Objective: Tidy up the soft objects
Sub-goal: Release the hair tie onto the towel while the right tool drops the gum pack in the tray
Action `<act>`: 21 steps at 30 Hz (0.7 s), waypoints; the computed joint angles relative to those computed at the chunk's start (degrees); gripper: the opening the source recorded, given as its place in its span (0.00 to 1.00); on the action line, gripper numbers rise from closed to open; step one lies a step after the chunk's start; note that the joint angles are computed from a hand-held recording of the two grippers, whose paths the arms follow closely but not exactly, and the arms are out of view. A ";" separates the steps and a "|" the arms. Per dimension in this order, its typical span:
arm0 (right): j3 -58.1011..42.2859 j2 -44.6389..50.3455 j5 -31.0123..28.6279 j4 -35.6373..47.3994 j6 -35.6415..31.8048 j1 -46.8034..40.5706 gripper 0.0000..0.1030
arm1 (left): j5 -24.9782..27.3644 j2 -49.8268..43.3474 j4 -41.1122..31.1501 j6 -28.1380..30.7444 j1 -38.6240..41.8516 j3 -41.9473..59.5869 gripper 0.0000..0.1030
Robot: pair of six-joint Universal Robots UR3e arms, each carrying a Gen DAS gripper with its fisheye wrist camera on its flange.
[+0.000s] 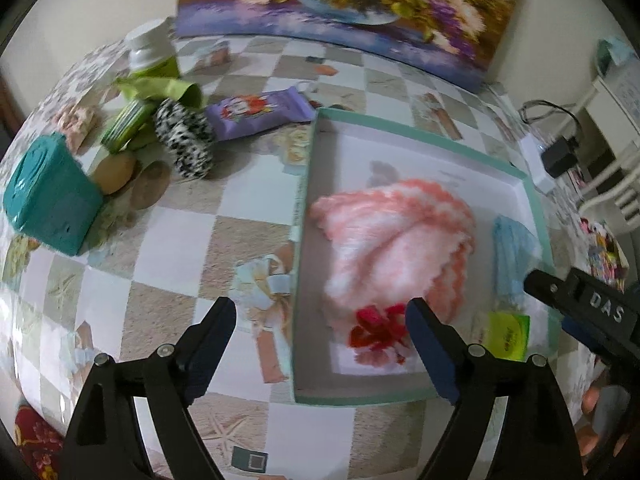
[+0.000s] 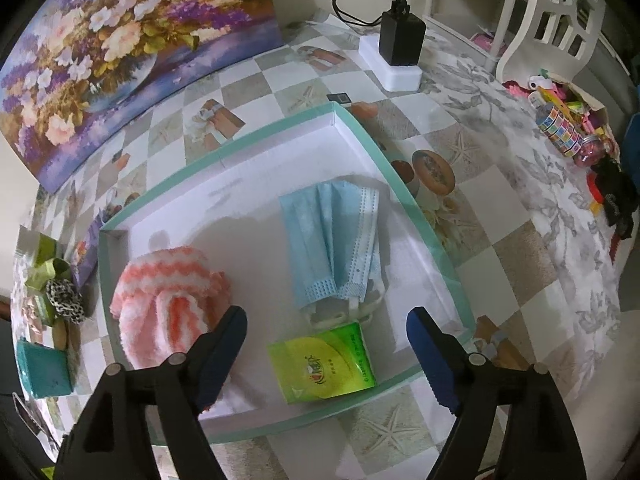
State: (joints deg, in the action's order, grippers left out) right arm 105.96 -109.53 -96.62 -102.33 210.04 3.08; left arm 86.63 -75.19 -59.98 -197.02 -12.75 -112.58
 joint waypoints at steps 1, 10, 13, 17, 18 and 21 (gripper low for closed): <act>-0.09 0.08 -0.08 0.09 0.01 0.11 0.83 | -0.14 0.23 -0.70 -0.23 0.84 -0.07 0.85; -1.86 2.31 -1.65 0.63 0.13 2.45 0.83 | 2.08 2.94 -4.17 0.01 5.27 0.56 0.85; -3.15 3.76 -3.03 0.82 0.62 4.25 0.83 | 0.38 4.43 -4.97 1.00 7.90 0.32 0.85; -5.35 5.88 -4.35 0.53 0.55 7.10 0.83 | -2.47 6.66 -6.29 3.04 11.53 0.06 0.85; -5.74 6.18 -4.46 0.49 0.55 7.52 0.83 | -2.98 6.95 -6.49 3.39 12.25 0.06 0.85; -7.03 7.21 -4.97 0.41 0.92 9.01 0.83 | -5.23 8.22 -8.07 4.55 15.80 -0.09 0.85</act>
